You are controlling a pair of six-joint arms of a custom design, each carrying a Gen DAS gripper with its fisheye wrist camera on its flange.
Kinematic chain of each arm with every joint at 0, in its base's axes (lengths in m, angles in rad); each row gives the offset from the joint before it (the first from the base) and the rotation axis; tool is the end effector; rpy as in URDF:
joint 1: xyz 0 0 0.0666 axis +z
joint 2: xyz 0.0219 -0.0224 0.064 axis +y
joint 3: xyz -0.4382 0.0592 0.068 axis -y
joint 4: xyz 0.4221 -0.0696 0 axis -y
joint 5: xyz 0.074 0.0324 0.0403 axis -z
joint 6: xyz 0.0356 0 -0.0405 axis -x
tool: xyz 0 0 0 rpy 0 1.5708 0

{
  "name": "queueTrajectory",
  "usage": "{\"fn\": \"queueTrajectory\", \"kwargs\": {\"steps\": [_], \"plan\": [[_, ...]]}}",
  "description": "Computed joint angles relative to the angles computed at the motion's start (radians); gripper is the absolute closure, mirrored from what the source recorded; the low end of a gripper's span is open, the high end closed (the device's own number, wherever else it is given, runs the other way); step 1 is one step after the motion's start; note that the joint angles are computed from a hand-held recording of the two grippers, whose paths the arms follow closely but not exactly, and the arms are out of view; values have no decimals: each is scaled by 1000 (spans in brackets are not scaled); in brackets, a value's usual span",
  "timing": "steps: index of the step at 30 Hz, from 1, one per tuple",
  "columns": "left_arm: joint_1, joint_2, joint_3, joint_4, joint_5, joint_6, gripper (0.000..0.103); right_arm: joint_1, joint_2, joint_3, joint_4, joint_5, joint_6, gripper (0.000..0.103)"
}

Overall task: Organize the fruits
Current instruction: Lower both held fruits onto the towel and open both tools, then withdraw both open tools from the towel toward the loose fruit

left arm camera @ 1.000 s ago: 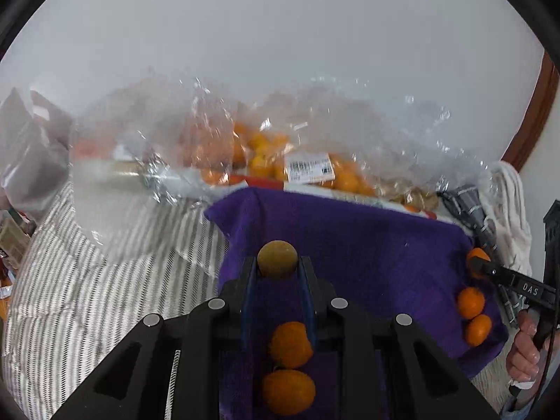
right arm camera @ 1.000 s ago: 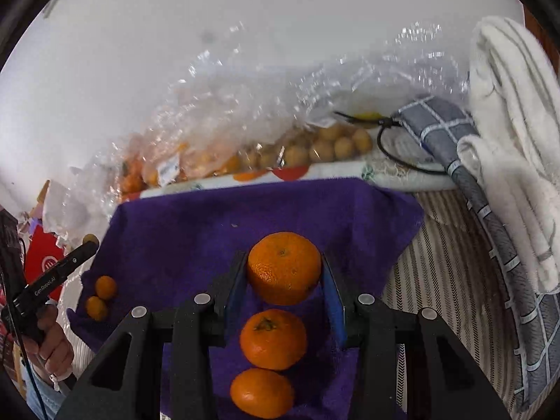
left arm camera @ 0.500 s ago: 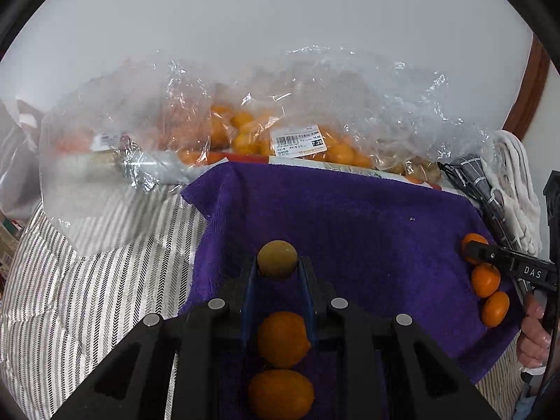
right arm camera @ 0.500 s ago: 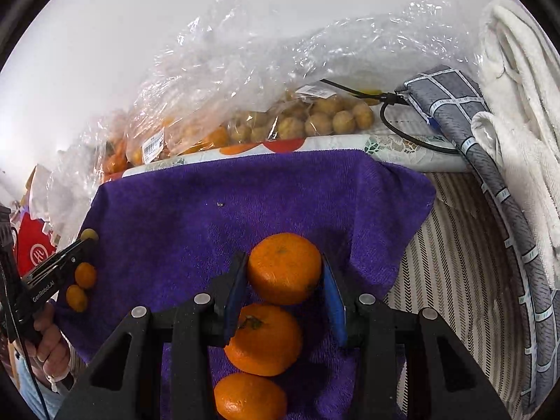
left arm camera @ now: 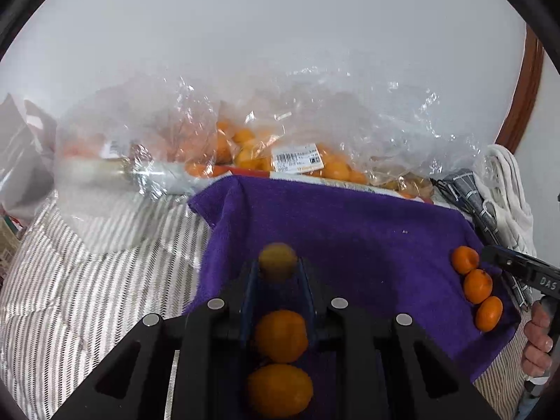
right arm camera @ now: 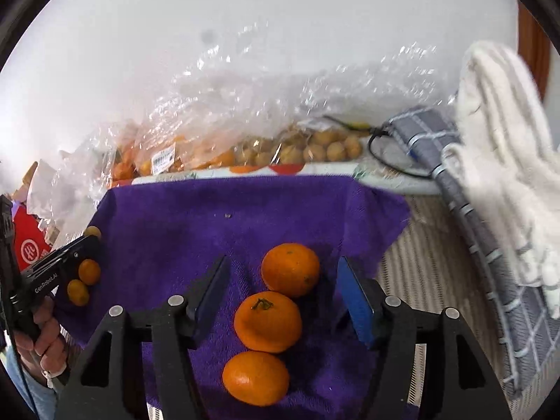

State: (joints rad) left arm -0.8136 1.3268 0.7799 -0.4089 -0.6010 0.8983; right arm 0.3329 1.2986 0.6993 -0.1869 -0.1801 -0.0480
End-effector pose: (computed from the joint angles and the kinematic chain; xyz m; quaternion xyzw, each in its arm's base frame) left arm 0.2905 -0.2786 0.2682 -0.1281 0.9058 -0.0334 0.4026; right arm 0.3714 0.1347 0.2556 -0.1647 0.9061 0.1537 0.3581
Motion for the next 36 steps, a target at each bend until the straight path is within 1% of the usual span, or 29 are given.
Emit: {"fn": "queueTrajectory", "kwargs": {"steps": [3, 5, 7, 10, 13, 15, 16, 17, 18, 20, 21, 22, 24, 27, 31, 34, 36], "plan": [[-17, -2, 3, -5, -29, -10, 74, -7, -49, -21, 9, -13, -23, 40], [-32, 0, 14, -41, -68, -1, 74, -4, -85, -33, 10, -22, -37, 40], [-51, -9, 16, -66, -106, 15, 74, 10, -129, -47, -1, -7, -40, 40], [-83, -56, -3, -74, -131, 44, 74, 52, -194, -71, -41, 47, -44, 40], [-136, -98, -20, -106, -160, 81, 74, 89, -258, -114, -51, 99, -56, 40], [-196, -115, -28, -168, -206, 126, 74, 116, -302, -144, -67, 125, -63, 40], [-227, -118, -27, -220, -228, 163, 74, 127, -317, -155, -80, 135, -65, 40], [-248, -119, -26, -263, -233, 195, 74, 143, -335, -164, -99, 148, -69, 43], [-272, -126, -30, -299, -221, 229, 74, 159, -349, -172, -117, 158, -72, 43], [-316, -150, -52, -315, -205, 273, 74, 199, -376, -193, -145, 153, -78, 44], [-341, -156, -57, -341, -211, 311, 74, 225, -390, -209, -148, 144, -88, 44], [-365, -164, -61, -371, -211, 352, 74, 245, -398, -218, -150, 145, -96, 44], [-396, -179, -71, -391, -194, 396, 74, 311, -407, -241, -147, 157, -113, 44], [-427, -186, -81, -415, -161, 456, 74, 384, -403, -263, -127, 157, -136, 44], [-436, -172, -74, -446, -141, 498, 74, 459, -379, -276, -105, 128, -163, 44], [-428, -163, -71, -499, -136, 548, 74, 516, -349, -274, -96, 195, -169, 44], [-419, -175, -82, -507, -124, 571, 74, 533, -335, -274, -94, 210, -169, 44]]}}
